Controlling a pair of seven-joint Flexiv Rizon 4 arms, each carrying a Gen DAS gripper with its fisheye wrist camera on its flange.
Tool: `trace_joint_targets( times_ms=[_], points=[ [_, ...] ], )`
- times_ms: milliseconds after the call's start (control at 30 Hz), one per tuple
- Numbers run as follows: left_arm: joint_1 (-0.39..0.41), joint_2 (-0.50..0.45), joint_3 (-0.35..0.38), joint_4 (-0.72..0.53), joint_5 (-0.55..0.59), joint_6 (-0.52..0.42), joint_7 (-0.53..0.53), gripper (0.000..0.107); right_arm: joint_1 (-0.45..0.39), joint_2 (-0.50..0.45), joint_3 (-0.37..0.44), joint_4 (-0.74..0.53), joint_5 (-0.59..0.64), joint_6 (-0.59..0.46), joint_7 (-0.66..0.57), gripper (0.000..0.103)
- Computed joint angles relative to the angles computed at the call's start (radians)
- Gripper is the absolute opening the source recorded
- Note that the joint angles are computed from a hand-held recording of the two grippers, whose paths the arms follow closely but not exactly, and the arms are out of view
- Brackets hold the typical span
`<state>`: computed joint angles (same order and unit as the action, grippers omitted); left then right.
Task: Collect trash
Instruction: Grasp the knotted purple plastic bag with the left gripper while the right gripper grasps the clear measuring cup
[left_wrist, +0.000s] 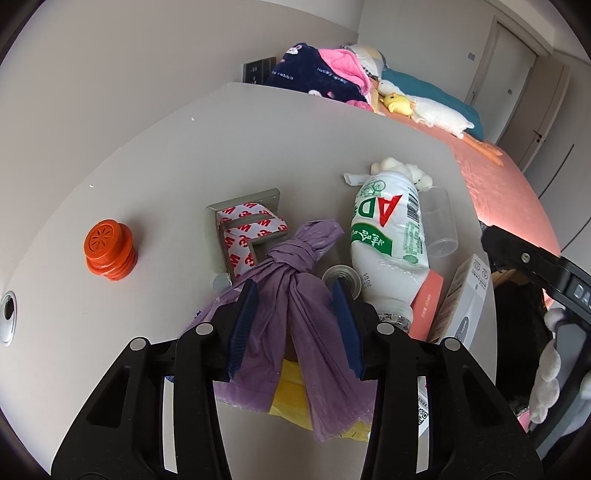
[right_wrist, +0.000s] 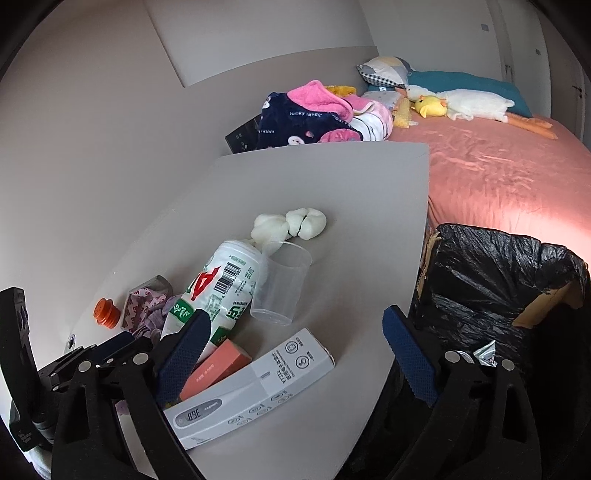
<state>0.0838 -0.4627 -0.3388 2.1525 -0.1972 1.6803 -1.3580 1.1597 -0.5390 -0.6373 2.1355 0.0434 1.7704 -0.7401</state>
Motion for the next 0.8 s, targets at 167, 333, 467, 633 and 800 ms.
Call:
trace_joint_targets(
  times_ms=[167, 333, 467, 633, 800],
  points=[
    [-0.003, -0.005, 0.009, -0.012, 0.002, -0.010, 0.010, 0.036, -0.092, -0.016, 0.078, -0.054, -0.041, -0.033, 0.006, 0.083],
    [-0.055, -0.020, 0.073, -0.044, -0.019, -0.074, 0.021, 0.022, -0.164, -0.036, 0.137, -0.096, -0.095, -0.065, 0.034, 0.078],
    [-0.070, -0.021, 0.086, -0.043, -0.029, -0.062, 0.030, 0.016, -0.213, -0.048, 0.178, -0.118, -0.133, -0.077, 0.062, 0.071],
    [-0.068, -0.026, 0.086, -0.043, -0.041, -0.059, 0.030, 0.011, -0.250, -0.061, 0.206, -0.136, -0.178, -0.089, 0.088, 0.052],
    [-0.032, -0.020, 0.050, -0.020, -0.040, 0.000, 0.021, 0.008, -0.250, -0.069, 0.195, -0.137, -0.206, -0.085, 0.100, 0.036]
  ],
)
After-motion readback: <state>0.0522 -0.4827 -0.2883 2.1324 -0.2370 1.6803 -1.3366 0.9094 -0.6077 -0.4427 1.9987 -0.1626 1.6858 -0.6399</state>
